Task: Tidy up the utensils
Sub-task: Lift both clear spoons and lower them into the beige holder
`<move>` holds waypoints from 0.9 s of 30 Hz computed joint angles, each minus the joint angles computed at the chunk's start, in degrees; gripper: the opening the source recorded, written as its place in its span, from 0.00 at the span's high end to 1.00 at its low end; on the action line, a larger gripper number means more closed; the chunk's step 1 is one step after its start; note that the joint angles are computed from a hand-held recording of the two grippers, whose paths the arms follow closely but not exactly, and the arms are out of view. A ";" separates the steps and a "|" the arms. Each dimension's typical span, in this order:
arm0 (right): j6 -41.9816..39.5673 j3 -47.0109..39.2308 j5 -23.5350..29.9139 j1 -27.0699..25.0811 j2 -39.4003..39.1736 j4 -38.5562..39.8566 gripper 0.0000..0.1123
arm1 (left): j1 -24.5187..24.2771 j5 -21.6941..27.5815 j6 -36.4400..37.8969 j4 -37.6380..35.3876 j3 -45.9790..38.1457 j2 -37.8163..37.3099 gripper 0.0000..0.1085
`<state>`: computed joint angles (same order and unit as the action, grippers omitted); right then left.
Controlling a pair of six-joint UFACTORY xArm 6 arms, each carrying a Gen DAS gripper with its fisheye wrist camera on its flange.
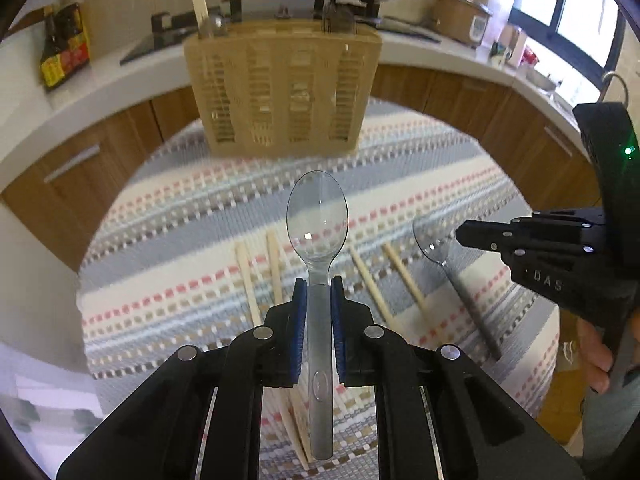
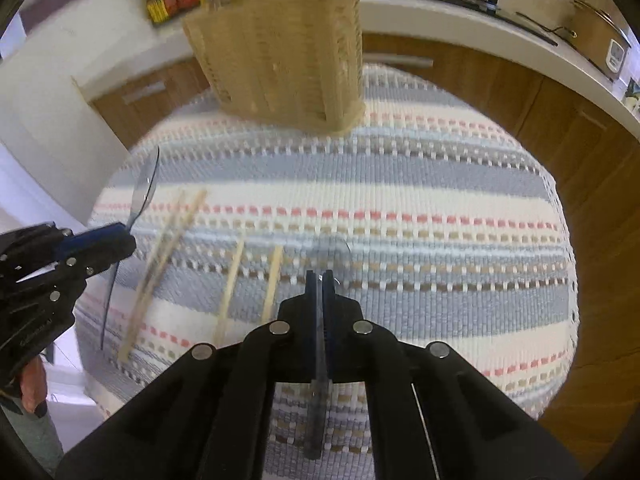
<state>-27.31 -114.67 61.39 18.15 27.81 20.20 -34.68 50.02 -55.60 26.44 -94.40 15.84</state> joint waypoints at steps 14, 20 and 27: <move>4.27 -3.74 8.60 1.54 3.93 -7.12 0.74 | 2.63 -9.14 0.92 -3.40 8.42 -3.86 0.91; 3.36 4.13 1.70 5.43 -0.52 -15.36 0.91 | 3.41 -12.21 -1.78 -0.80 10.52 -5.49 0.91; -2.94 1.38 -3.74 5.30 -2.83 -4.84 0.91 | 5.18 -15.49 -10.44 11.96 10.64 -9.60 0.91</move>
